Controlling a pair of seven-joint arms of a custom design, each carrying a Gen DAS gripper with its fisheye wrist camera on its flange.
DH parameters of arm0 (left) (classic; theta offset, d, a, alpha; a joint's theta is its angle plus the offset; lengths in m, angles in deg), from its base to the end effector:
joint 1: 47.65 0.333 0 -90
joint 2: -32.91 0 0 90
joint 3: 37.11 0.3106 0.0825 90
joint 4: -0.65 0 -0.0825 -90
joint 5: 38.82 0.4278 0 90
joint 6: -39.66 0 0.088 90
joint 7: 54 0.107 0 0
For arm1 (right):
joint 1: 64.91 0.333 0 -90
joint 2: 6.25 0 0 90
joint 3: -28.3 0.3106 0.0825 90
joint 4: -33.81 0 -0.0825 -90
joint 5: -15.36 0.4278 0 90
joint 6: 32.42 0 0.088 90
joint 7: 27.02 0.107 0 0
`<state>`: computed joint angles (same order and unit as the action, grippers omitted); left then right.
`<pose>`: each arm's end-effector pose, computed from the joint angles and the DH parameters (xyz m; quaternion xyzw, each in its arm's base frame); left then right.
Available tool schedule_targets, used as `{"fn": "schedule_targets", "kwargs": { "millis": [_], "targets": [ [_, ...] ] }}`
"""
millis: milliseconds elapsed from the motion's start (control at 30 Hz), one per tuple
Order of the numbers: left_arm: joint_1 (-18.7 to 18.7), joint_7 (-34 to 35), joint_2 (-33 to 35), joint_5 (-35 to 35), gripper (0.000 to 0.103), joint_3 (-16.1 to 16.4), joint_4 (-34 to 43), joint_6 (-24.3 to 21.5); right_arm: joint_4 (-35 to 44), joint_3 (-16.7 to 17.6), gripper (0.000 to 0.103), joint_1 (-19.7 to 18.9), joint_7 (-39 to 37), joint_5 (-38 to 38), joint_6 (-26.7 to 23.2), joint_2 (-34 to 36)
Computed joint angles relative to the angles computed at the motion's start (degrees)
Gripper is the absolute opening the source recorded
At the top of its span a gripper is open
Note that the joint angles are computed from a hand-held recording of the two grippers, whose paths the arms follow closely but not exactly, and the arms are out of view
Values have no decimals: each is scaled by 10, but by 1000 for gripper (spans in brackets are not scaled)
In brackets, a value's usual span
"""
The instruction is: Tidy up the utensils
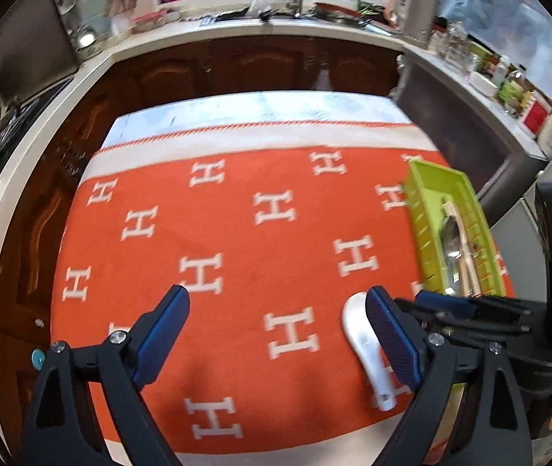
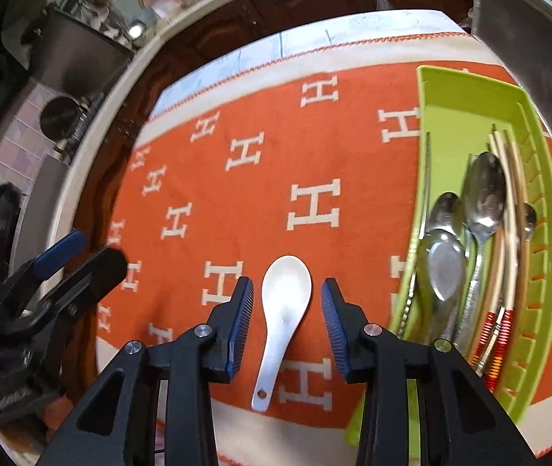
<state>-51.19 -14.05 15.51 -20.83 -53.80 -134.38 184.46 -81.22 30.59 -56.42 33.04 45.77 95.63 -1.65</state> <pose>0.4963 -0.1913 0.4661 -0.7736 0.5723 -0.1899 0.1950 0.6107 0.1314 0.4069 -0.8135 0.5340 0.0696 0.2197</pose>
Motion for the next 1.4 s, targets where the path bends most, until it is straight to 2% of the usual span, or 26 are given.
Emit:
{"fn": "schedule_targets", "kwargs": {
  "millis": [100, 333, 467, 633, 700, 833, 933, 1000, 1200, 1400],
  "targets": [
    [-3, 10, -4, -29, 91, 15, -22, 11, 10, 3, 37, 8, 27, -40, 9, 19],
    [7, 28, -13, -75, 91, 28, -64, 49, 32, 16, 37, 28, 99, -155, 45, 65],
    [12, 42, -11, -101, 91, 32, -77, 66, 38, 23, 37, 30, 114, -180, 41, 76],
    [17, 58, -9, -125, 91, 34, -88, 81, 10, 29, 36, 41, 119, -221, 81, 64],
    [18, 62, -9, -133, 91, 34, -90, 84, 0, 33, 27, 42, 108, -217, 90, 58],
    [18, 71, -7, -145, 91, 34, -92, 87, -21, 38, 17, 47, 86, -212, 112, 44],
    [19, 74, -5, -147, 91, 32, -92, 87, -31, 42, 5, 41, 47, -161, 115, 30],
    [19, 74, -5, -146, 91, 30, -90, 86, -29, 41, 4, 34, 17, -114, 100, 24],
    [19, 64, -5, -132, 91, 21, -84, 82, -31, 28, 4, 26, -19, -40, 86, 7],
    [2, 79, 5, -148, 91, 26, -63, 73, -48, 3, 4, 15, -55, 16, 94, -33]
  ]
}}
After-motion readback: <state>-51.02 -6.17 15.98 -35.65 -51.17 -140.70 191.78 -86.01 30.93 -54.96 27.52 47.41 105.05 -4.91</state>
